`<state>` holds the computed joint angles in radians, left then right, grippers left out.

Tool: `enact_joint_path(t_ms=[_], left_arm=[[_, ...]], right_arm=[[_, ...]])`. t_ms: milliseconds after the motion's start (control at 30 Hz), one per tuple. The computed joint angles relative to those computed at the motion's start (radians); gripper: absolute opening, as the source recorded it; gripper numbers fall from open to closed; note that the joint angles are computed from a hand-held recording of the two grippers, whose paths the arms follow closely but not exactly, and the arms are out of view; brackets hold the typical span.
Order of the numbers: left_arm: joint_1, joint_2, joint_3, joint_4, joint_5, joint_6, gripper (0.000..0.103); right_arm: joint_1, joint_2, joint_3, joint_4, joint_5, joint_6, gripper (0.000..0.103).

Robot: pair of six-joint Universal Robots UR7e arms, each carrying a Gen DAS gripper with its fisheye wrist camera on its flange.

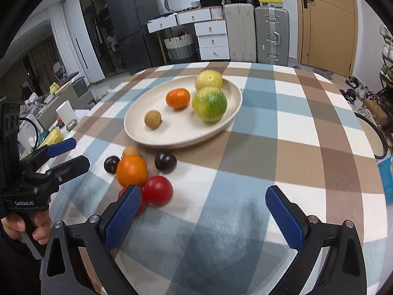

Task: Organize fruits
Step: 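Move the right gripper toward the red tomatoes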

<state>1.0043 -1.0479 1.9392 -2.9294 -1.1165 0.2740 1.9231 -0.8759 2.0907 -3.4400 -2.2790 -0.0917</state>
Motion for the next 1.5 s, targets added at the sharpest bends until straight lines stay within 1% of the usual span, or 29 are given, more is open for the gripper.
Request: enact_joint_path(t_ms=[67, 133, 333, 600, 867, 1133, 1300, 1367, 1400, 1500], left_arm=[[0.002, 0.004, 0.002, 0.009, 0.009, -0.001, 0.102], [0.001, 0.003, 0.004, 0.019, 0.013, -0.005, 0.102], [0.000, 0.006, 0.001, 0.030, 0.014, -0.003, 0.102], [0.002, 0.011, -0.011, 0.061, 0.005, -0.013, 0.102], [0.017, 0.017, -0.033, 0.097, -0.006, -0.047, 0.102], [0.025, 0.021, -0.044, 0.114, -0.012, -0.062, 0.102], [0.026, 0.023, -0.050, 0.124, -0.012, -0.066, 0.102], [0.026, 0.023, -0.050, 0.124, -0.013, -0.066, 0.102], [0.026, 0.024, -0.050, 0.125, -0.013, -0.065, 0.102], [0.026, 0.024, -0.050, 0.125, -0.012, -0.064, 0.102]], right_arm=[[0.002, 0.002, -0.004, 0.032, -0.029, 0.015, 0.103], [0.008, 0.012, -0.013, 0.065, -0.076, 0.023, 0.103], [0.009, 0.022, -0.018, 0.097, -0.077, 0.009, 0.103], [0.020, 0.055, -0.065, 0.136, -0.119, -0.012, 0.103], [0.017, 0.067, -0.097, 0.155, -0.106, -0.018, 0.103], [0.010, 0.071, -0.114, 0.156, -0.068, -0.014, 0.101], [0.007, 0.067, -0.118, 0.166, -0.021, -0.027, 0.084], [0.008, 0.071, -0.123, 0.159, -0.021, -0.037, 0.082], [0.008, 0.071, -0.123, 0.156, -0.018, -0.040, 0.079], [-0.001, 0.062, -0.114, 0.151, 0.022, -0.038, 0.070]])
